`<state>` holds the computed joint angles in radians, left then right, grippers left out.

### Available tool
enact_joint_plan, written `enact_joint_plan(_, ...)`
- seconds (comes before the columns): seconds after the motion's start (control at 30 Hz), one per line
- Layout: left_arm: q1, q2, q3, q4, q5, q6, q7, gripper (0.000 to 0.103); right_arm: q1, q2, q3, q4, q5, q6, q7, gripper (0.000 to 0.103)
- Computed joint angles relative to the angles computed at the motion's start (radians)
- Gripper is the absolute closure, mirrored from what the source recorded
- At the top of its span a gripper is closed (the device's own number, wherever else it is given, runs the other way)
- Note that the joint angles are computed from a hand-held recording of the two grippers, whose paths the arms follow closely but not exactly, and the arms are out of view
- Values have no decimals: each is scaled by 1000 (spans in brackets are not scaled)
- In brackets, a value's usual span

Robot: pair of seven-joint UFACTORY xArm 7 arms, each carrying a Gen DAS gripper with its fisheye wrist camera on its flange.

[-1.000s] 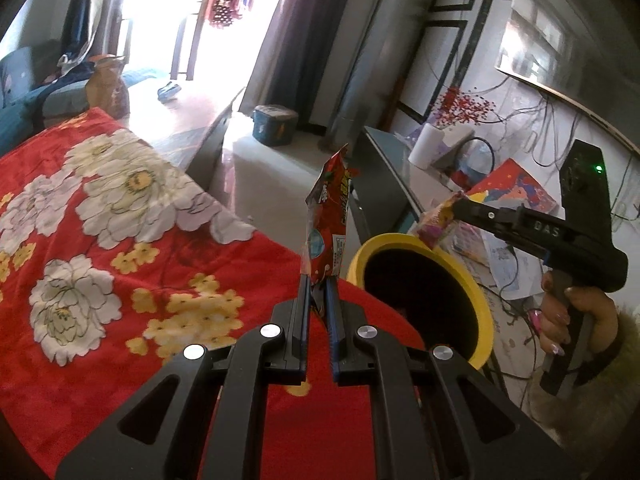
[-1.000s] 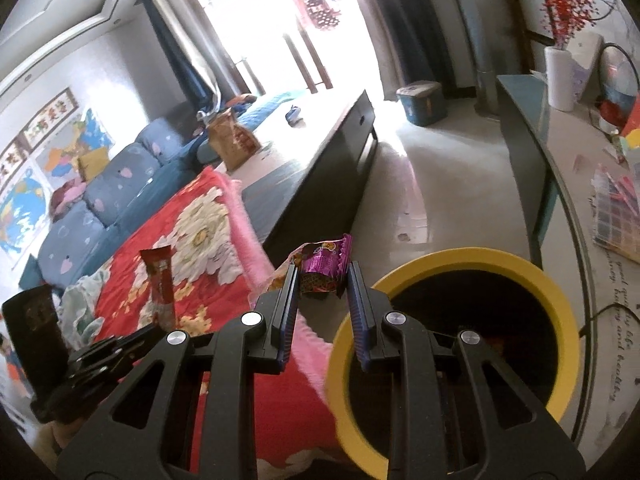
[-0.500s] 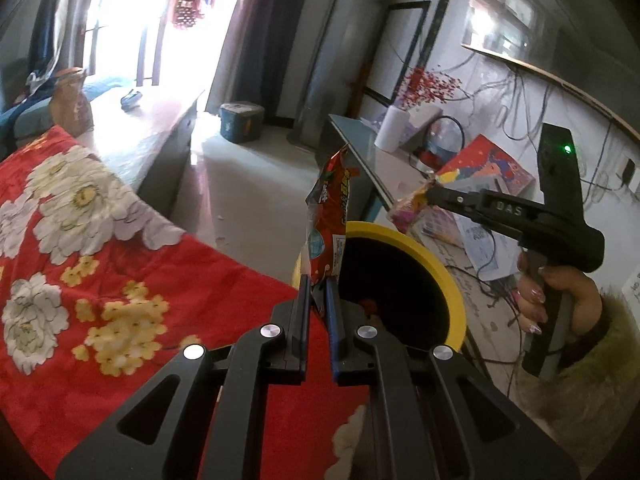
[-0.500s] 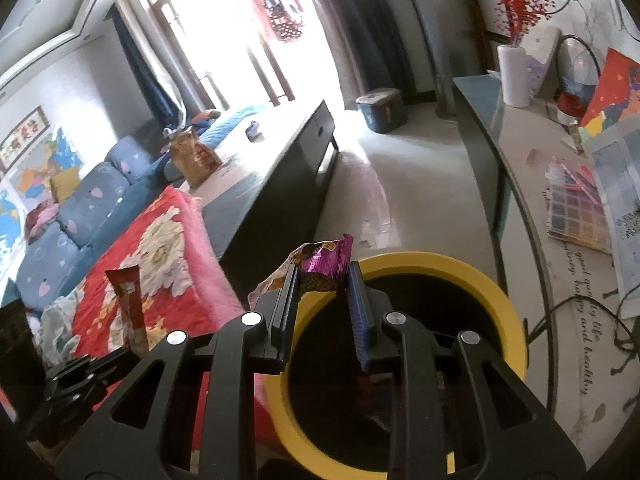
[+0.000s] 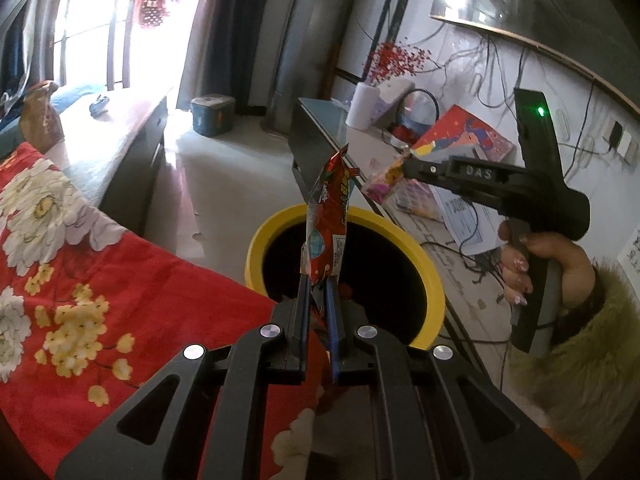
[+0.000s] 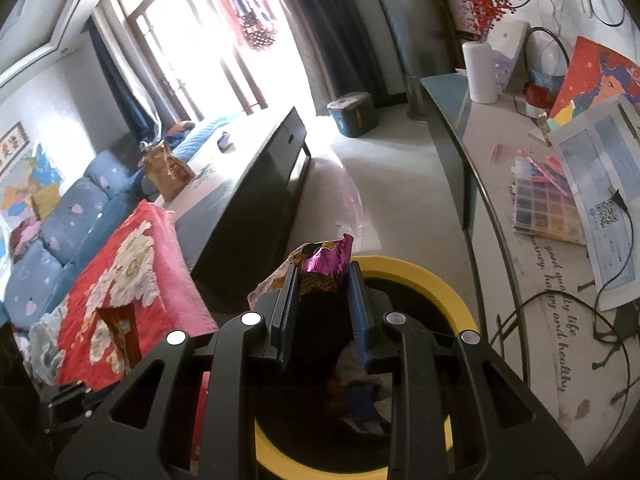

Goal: Collect trash
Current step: 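Carry the pink wrapper and red-white packet with both tools over the bin, then open both tools to drop the pink wrapper and packet into the bin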

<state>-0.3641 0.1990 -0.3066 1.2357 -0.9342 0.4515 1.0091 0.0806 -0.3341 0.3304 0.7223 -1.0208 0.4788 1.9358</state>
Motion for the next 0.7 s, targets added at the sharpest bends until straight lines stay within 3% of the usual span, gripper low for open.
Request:
enact_joint_plan(0.4,-30,45,-20,19,94,-2,-58,95,-13,-21,-10,-53,57,-21,-22,83)
enact_joint_plan(0.7,-40,121,-42,71,181,13,-143,92,-33,-31,-3,-82,100,-51,-34,76)
